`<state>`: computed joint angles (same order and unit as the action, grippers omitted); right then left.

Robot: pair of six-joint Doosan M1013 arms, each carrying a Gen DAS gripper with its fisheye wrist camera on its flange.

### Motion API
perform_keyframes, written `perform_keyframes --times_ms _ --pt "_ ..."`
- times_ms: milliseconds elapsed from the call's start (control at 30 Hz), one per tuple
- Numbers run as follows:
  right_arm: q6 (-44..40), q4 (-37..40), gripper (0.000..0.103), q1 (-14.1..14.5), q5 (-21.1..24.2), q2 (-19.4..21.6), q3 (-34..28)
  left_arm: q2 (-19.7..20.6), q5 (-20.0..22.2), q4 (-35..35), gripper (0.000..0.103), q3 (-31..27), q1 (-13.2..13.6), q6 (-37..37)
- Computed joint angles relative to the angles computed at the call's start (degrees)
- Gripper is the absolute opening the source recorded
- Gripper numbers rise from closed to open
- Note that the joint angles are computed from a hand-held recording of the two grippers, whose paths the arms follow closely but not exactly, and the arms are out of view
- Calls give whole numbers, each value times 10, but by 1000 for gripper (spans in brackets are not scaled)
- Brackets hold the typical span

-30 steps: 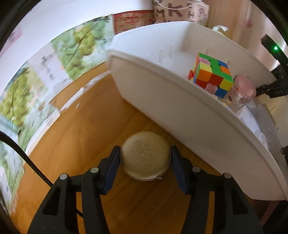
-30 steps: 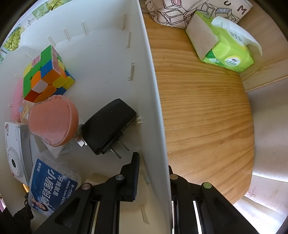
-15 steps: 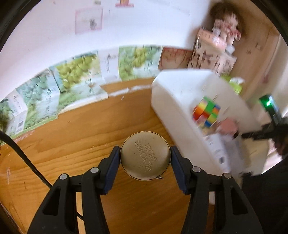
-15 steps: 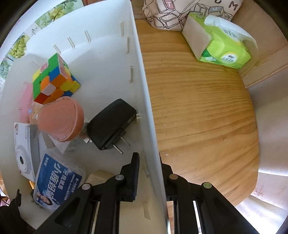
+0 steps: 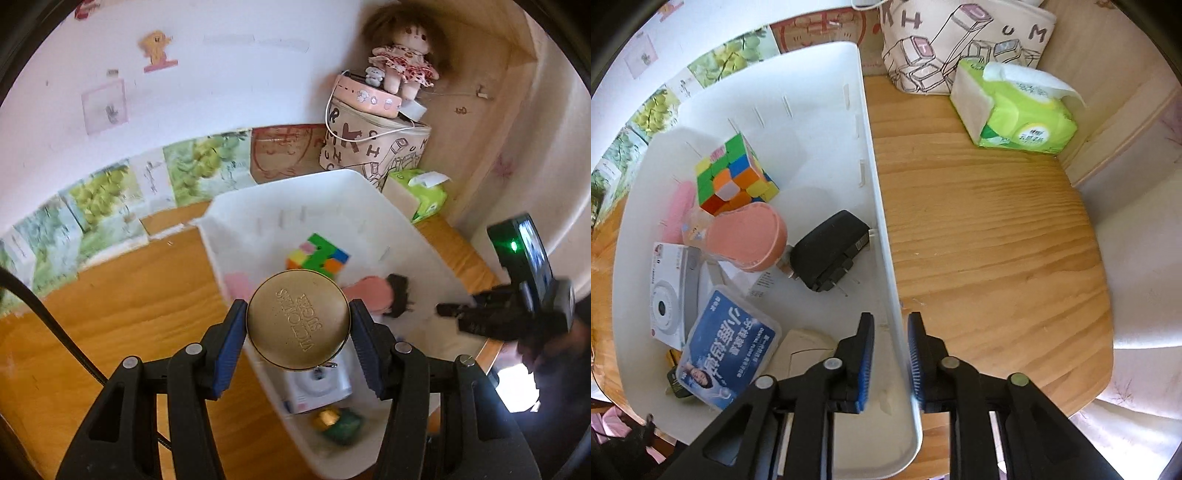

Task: Organize rigid objects
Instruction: 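Carry the tin into the bin and open the left tool while the right tool releases the bin wall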

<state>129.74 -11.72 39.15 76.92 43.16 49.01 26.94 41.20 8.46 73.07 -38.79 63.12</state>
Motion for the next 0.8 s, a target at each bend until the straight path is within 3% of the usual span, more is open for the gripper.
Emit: perform_keyframes --times_ms 100,167,200,333,467,533,600,800 --pt "14 -13 46 10 -24 -15 19 11 21 -18 61 -17 -3 -19" --pt "25 -33 56 20 -35 -18 24 8 17 -17 80 -13 -5 -39" --pt "28 -43 60 24 -32 -18 21 5 15 -10 83 -9 -6 -52" --pt "78 -85 65 40 -40 -29 29 -12 12 14 84 9 -7 -100" --pt "146 -102 66 54 -86 -52 55 -43 9 77 89 45 -9 -188" --pt "171 -120 67 65 -98 -56 57 -59 24 127 89 64 -13 -247" --pt "186 -131 76 77 -100 -56 51 -74 41 152 89 81 -15 -289" --pt "213 -183 81 125 -121 -55 37 -129 59 212 89 150 -22 -381"
